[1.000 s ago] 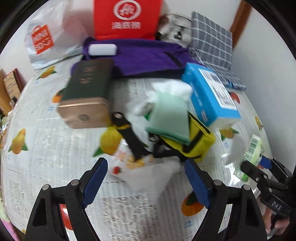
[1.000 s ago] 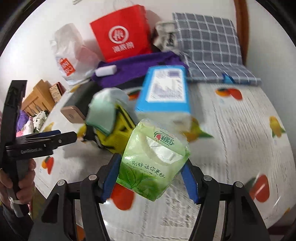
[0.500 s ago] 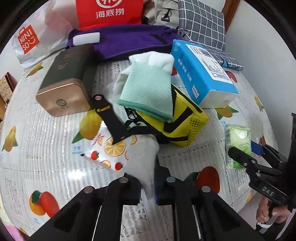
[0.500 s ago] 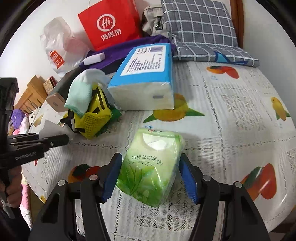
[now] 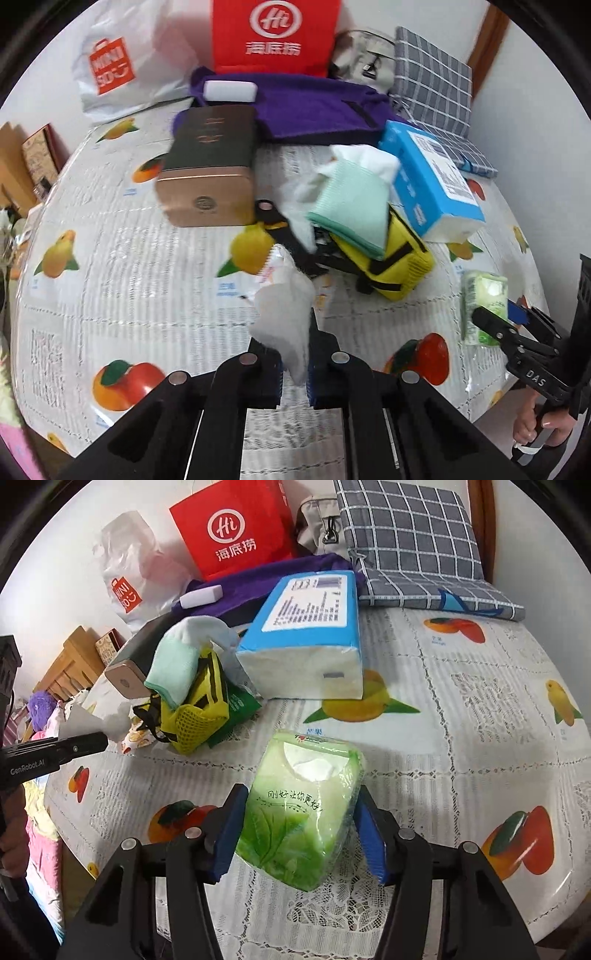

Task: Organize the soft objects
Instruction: 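Grasp the white tissue with the left tool while the right tool lifts the green pack, then carry the white tissue and green wet-wipe pack over the purple towel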

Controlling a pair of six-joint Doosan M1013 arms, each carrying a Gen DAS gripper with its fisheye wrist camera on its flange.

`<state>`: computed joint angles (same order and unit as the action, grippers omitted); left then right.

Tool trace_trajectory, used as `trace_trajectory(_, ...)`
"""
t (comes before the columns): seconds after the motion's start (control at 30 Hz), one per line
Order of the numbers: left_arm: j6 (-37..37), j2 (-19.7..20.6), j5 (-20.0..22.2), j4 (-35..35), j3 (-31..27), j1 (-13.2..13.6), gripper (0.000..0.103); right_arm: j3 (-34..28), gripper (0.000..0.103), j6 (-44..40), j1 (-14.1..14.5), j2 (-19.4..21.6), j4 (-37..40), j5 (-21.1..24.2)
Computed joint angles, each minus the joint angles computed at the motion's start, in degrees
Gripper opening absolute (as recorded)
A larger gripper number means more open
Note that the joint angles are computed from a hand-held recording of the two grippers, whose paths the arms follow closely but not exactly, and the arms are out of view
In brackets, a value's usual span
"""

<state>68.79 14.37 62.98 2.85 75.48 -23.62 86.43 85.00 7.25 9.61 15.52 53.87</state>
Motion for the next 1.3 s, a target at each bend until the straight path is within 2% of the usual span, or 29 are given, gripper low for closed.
trace_trajectory(0.53, -2.5, -0.4, -2.6, -1.2, -0.8, 2.6, 0.009, -4.0, 0.057, -2.0, 1.4, 0.4, 0.1, 0.3)
trace_trajectory(0.8, -1.8, 0.6, -3.0, -2.0, -3.1, 3.9, 0.009, -7.1, 0.057, -4.6, 0.7, 1.4, 5.9, 1.7)
trace_trajectory(0.97, -1.9, 1.5, -3.4, -2.6, -5.5, 4.7, 0.009, -10.4, 0.057, -4.1, 0.8, 3.0, 5.2, 2.3)
trace_trajectory(1.3, -2.5, 5.0, -1.7, -0.1, -12.2, 5.2, 0.009, -18.7, 0.057, -4.5, 0.4, 8.0, 4.8, 4.0)
